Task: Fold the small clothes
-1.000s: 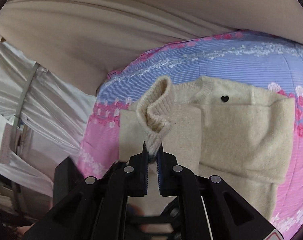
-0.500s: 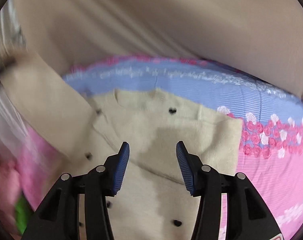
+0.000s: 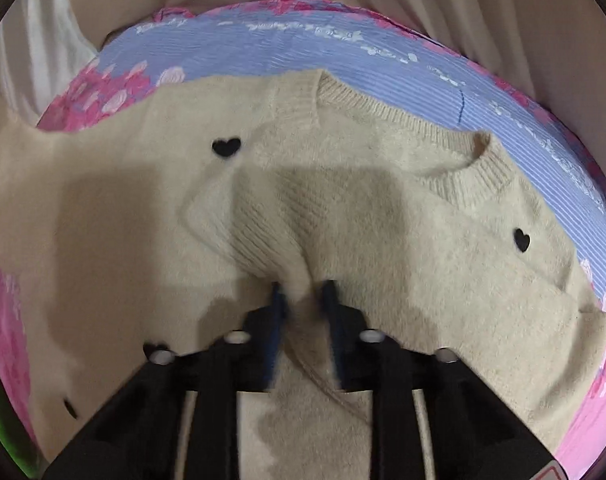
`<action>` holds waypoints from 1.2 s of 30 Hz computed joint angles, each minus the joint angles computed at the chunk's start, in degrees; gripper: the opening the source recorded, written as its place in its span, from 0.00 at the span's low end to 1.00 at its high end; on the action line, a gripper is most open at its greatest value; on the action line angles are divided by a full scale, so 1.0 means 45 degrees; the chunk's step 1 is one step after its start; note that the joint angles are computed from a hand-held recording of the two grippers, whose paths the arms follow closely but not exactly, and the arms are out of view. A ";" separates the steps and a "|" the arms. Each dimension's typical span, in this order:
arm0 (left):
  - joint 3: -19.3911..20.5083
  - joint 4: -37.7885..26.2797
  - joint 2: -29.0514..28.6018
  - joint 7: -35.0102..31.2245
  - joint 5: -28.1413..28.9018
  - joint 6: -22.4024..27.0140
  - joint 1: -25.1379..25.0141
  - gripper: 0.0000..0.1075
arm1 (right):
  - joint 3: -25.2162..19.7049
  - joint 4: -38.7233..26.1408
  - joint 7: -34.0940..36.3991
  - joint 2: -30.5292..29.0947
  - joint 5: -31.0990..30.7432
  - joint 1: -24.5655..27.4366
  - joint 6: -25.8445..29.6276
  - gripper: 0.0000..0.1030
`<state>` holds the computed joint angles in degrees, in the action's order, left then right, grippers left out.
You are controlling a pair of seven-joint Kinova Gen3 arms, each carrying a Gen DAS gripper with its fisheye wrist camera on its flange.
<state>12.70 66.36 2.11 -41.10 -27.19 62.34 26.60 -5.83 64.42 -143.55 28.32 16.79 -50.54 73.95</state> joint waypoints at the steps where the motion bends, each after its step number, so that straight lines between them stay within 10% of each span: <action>1: -0.0088 -0.0189 0.0071 -0.0153 0.0394 -0.0357 0.0050 0.05 | -0.0236 0.0055 -0.0066 -0.0062 -0.0084 0.0246 -0.0204 0.15; 5: 0.0378 -0.1313 0.0922 -0.1564 0.1951 -0.1641 0.0487 0.06 | -0.1874 0.1599 -0.1439 -0.1156 0.0399 0.1497 -0.2169 0.26; 12: 0.1223 -0.2783 0.4282 -0.2961 0.4992 -0.2912 0.2748 0.11 | -0.1426 0.5728 -0.4678 -0.4700 0.0588 0.1517 -0.3268 0.33; 15: 0.0742 -0.2992 0.6052 -0.2963 0.4668 -0.1879 0.4517 0.44 | -0.2860 0.7498 -0.5748 -0.6263 -0.0027 0.3286 -0.3269 0.45; 23: -0.1065 -0.0699 0.5843 -0.0721 0.3142 -0.0770 0.6982 0.55 | -0.2266 1.1494 -0.7100 -0.9396 -0.1919 0.3816 -0.6598 0.56; 29: -0.0991 0.0965 0.4432 0.0578 0.2505 -0.1175 0.6473 0.58 | -0.1206 1.0809 -0.5148 -0.7414 -0.3147 0.3762 -0.7775 0.51; 30: -0.0929 0.1141 0.4322 0.0785 0.2447 -0.1247 0.6384 0.58 | -0.1546 1.0413 -0.5234 -0.7038 -0.2880 0.4015 -0.7319 0.20; 31: -0.0940 0.1359 0.4131 0.1036 0.2270 -0.1296 0.6334 0.58 | -0.2007 0.9869 -0.5199 -0.6645 -0.2407 0.4319 -0.6802 0.11; 36: -0.0900 0.1879 0.3685 0.2224 0.1095 -0.1209 0.6182 0.59 | -0.3897 0.7626 -0.5175 -0.7229 0.0182 0.5571 -0.5983 0.09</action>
<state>8.65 74.82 18.70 -31.09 -22.27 56.90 54.42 -23.37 98.74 -166.84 -4.21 17.61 -25.47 47.03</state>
